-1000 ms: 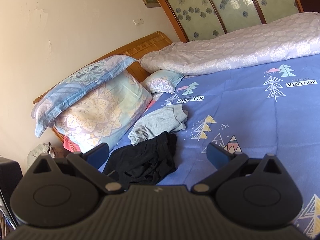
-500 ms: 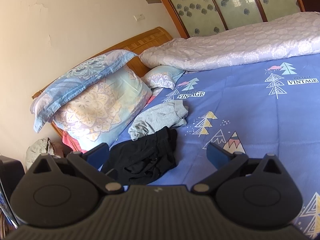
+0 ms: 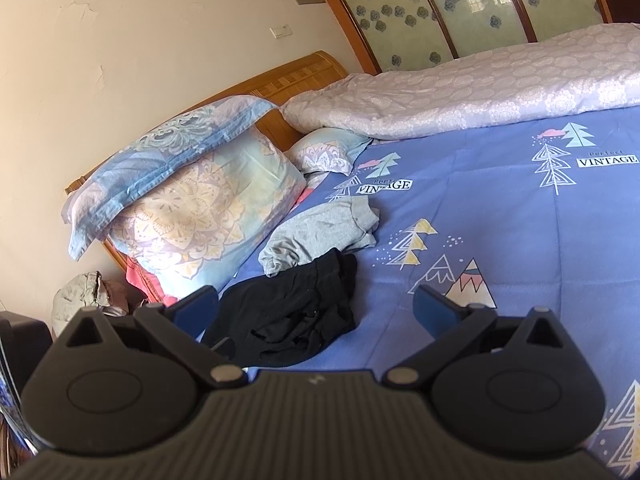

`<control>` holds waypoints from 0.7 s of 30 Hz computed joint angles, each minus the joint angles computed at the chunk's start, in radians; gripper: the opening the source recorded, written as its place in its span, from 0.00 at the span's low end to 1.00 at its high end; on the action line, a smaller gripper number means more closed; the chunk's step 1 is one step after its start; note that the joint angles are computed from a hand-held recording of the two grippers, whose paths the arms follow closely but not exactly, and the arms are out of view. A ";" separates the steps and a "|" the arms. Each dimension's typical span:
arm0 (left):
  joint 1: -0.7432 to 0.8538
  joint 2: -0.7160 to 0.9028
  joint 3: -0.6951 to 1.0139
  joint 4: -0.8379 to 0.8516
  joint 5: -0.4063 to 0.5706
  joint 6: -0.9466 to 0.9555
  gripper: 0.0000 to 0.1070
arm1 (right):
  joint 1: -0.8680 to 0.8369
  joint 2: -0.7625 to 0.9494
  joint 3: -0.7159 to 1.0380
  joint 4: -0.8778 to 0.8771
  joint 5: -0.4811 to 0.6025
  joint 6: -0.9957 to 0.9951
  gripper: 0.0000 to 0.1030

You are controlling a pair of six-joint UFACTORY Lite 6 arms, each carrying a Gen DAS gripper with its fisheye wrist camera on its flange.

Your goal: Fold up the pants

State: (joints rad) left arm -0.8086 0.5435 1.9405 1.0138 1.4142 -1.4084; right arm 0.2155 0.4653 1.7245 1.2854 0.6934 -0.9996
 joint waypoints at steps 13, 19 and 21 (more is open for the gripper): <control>0.014 0.005 -0.011 -0.020 -0.020 0.010 0.96 | 0.000 -0.002 -0.005 0.003 -0.001 -0.003 1.00; 0.020 -0.004 -0.026 -0.035 -0.051 0.011 0.96 | 0.003 -0.006 -0.027 0.016 -0.007 -0.021 1.00; 0.019 -0.014 -0.039 -0.036 -0.071 0.009 0.96 | 0.004 -0.006 -0.032 0.020 -0.009 -0.025 1.00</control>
